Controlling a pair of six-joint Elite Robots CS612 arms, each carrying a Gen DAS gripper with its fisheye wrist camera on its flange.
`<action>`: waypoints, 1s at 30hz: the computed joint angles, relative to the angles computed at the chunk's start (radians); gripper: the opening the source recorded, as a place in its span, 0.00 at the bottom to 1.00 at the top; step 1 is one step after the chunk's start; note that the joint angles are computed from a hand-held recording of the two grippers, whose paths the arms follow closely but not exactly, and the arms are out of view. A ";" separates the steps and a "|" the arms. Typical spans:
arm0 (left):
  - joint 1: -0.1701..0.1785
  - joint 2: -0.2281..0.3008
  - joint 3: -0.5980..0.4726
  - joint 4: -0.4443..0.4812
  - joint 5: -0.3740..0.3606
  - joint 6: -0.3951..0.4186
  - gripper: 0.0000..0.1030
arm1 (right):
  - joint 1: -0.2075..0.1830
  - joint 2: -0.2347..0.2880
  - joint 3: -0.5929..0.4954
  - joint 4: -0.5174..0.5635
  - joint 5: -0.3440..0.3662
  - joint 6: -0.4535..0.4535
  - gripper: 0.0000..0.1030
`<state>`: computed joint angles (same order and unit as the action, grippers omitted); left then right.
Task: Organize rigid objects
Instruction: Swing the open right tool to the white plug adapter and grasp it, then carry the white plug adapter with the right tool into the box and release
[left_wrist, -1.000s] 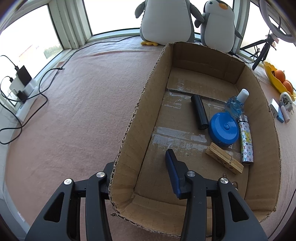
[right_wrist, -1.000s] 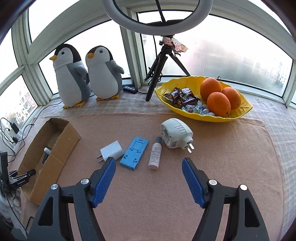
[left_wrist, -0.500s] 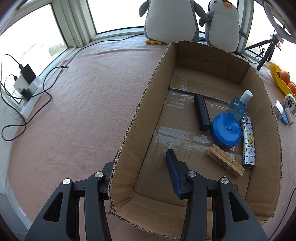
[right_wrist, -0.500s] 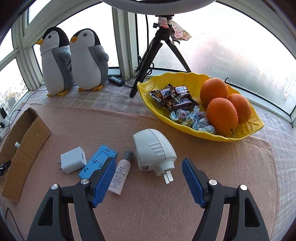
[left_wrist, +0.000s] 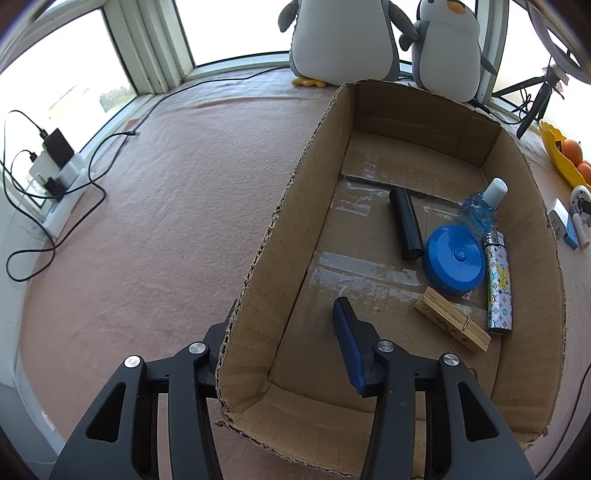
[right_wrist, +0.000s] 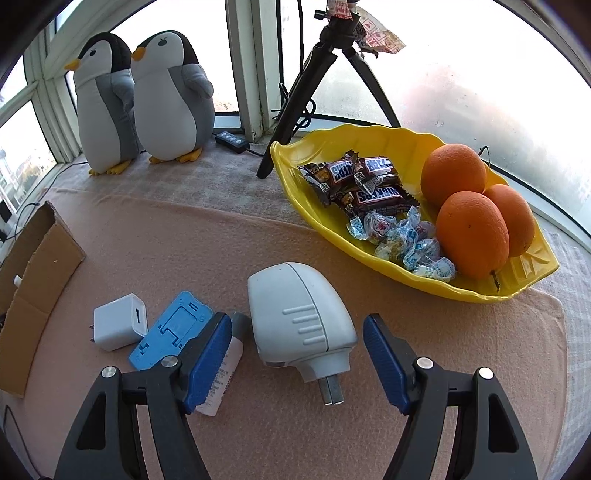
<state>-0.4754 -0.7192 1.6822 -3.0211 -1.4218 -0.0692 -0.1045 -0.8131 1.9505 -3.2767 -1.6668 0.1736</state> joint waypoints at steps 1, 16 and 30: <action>0.000 0.000 0.000 0.000 0.002 0.002 0.45 | -0.002 0.002 -0.002 0.001 0.005 -0.001 0.68; -0.001 0.001 -0.001 0.001 0.004 0.004 0.46 | -0.025 0.010 -0.012 0.031 0.061 0.005 0.48; -0.001 0.001 -0.002 0.001 0.004 0.005 0.46 | -0.009 -0.013 0.048 -0.030 0.045 0.082 0.47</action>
<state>-0.4763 -0.7184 1.6807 -3.0196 -1.4180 -0.0645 -0.1135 -0.8264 1.9986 -3.3066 -1.6218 0.2552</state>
